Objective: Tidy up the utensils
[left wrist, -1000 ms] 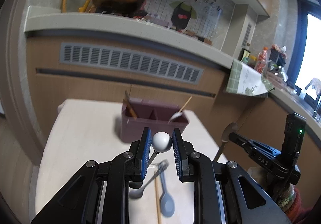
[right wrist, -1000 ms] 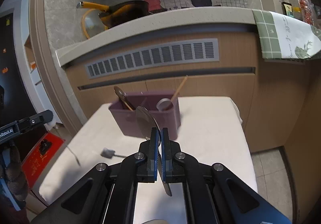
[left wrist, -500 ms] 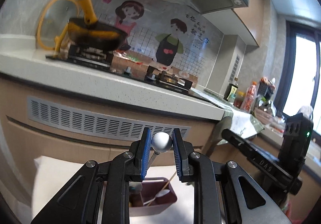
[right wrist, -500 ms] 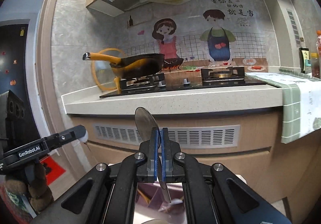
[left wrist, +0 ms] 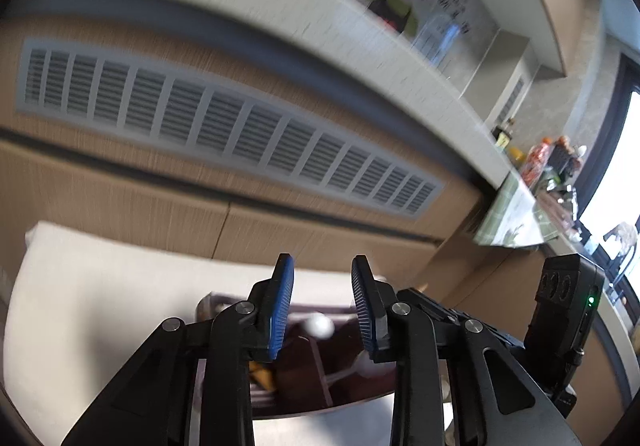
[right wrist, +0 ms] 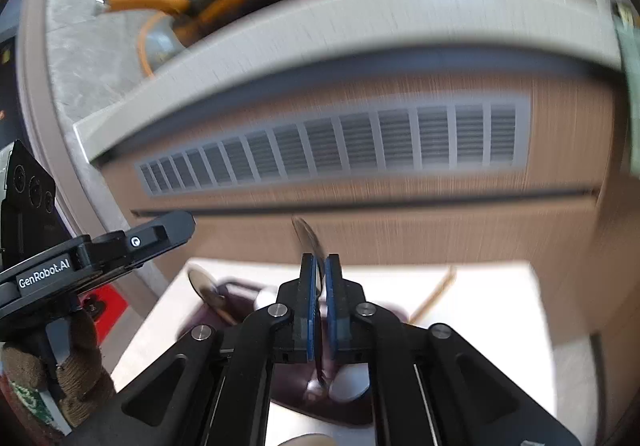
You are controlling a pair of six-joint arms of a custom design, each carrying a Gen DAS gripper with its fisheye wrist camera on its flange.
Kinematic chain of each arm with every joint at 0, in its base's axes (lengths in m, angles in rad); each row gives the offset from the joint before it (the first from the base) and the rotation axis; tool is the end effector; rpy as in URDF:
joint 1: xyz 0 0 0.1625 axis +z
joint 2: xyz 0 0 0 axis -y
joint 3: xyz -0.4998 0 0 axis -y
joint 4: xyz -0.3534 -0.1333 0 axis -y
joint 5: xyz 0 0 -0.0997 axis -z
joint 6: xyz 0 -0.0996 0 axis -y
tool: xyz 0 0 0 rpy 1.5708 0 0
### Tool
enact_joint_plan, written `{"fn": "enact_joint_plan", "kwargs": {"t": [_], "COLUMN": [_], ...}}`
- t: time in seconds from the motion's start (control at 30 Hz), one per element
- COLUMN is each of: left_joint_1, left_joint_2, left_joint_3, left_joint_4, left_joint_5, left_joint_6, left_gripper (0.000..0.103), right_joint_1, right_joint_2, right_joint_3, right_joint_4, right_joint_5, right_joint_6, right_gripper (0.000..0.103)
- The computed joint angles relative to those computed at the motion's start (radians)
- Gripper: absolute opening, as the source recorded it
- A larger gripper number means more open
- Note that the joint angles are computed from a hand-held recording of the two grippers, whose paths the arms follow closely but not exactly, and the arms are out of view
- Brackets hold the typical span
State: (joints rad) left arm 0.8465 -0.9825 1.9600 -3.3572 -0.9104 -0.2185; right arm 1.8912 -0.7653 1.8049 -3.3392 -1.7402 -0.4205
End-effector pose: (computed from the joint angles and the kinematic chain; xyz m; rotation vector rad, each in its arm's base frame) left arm -0.2524 -0.5787 0.3031 0.2786 2.5886 -1.3834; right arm 0.3245 -0.6080 0.1972 0.9150 -2.6026 1.0387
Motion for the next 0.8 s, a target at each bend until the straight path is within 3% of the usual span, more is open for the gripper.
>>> {"fn": "enact_joint_plan", "kwargs": {"t": [0.13,0.27,0.4,0.53,0.8], "left_joint_1": [-0.027,-0.085,-0.145,-0.209,-0.354], "left_joint_2": [-0.025,-0.052,-0.096,-0.141,-0.279], "left_joint_3": [0.069,0.166,0.301,0.412,0.554], "left_joint_4": [-0.027,-0.03,0.086,0.252,0.69], "left_joint_5": [0.034,0.145,0.266,0.322,0.37], "left_joint_6": [-0.002,-0.023,-0.199,-0.398,-0.841], "left_gripper": [0.038,0.046,0.047,0.047,0.047], "right_joint_1": [-0.029,-0.018,-0.006,0.01,-0.011], "right_joint_2": [-0.014,-0.048,-0.095,-0.116,-0.118], "right_joint_3": [0.021,0.12,0.23,0.343,0.518], "right_joint_4": [0.055,-0.063,-0.064,-0.042,-0.039], "right_joint_5": [0.012,-0.006,-0.011,-0.073,-0.113], "right_joint_6": [0.037,-0.038,-0.114,-0.163,-0.03], "right_gripper": [0.013,0.024,0.03,0.03,0.03]}}
